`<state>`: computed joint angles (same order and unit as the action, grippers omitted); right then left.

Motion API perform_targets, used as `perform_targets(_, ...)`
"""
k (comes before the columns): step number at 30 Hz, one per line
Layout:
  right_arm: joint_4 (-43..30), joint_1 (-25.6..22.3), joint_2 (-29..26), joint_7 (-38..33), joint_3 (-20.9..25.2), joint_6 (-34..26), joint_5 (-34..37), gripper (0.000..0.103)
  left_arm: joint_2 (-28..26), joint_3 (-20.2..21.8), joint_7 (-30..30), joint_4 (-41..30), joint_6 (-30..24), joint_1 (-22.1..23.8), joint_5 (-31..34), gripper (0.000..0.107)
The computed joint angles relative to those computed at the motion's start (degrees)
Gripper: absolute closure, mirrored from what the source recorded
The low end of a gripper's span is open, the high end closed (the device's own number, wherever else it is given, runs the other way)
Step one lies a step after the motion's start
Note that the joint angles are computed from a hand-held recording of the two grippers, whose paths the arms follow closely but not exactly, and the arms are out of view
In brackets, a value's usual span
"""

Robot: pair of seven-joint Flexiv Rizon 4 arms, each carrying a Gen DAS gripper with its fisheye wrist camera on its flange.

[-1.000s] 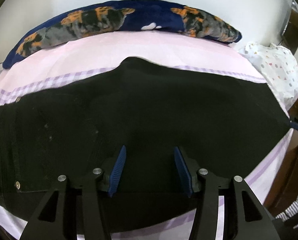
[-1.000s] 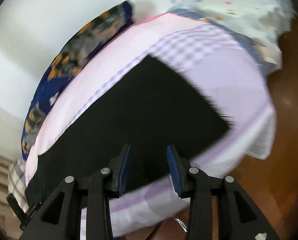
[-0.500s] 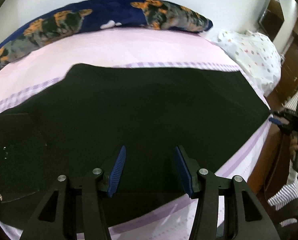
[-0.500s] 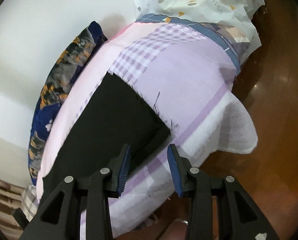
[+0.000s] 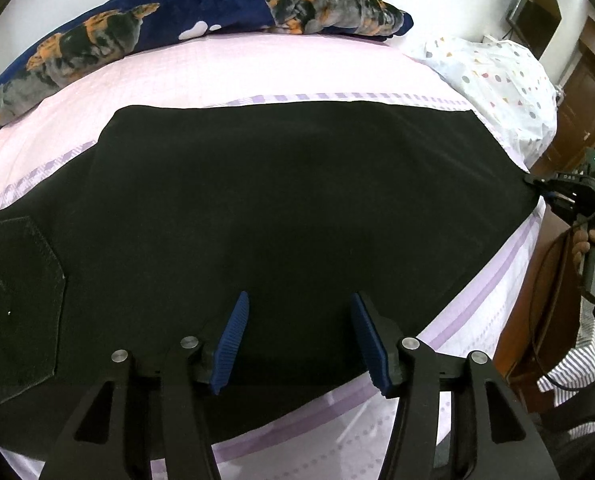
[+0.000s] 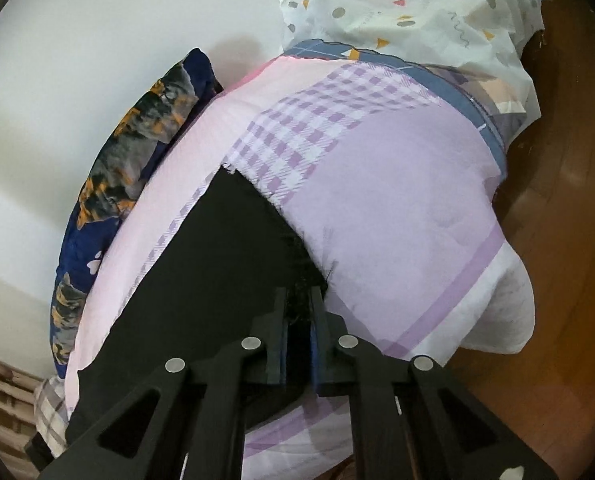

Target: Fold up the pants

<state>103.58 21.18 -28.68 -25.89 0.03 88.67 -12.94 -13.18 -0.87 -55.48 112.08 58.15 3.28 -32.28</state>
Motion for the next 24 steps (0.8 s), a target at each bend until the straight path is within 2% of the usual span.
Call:
perform_targets(5,-3.3,-2.6,-0.7,-2.7,6.0,2.3,1.9,0.095,0.4,0.0,-0.4,0.8,1.1,0.8,-3.3,0.052)
perform_targets(7,-6.9,-5.6,-2.2,-6.9,12.4,1.7,2.4,0.095,0.9,0.0,-0.5,1.4,1.6,1.4,-5.8,0.052)
perform_targets(12,-18.7,-8.7,-8.1,-19.2,25.5,-3.9,3.2,0.095,2.7,0.7,-0.4,3.2,3.8,2.2,-10.3,0.052)
perform_targets(19,-36.4,-4.7,-19.1,-34.0,38.0,-16.6,4.7,0.095,5.6,1.9,2.2,6.0,5.9,3.1,-16.2,0.052)
perform_targets(24,-46.2,0.5,-24.8,-42.2,41.6,-28.1,5.8,0.095,6.7,2.9,2.8,7.4,6.4,3.3,-19.4,0.052)
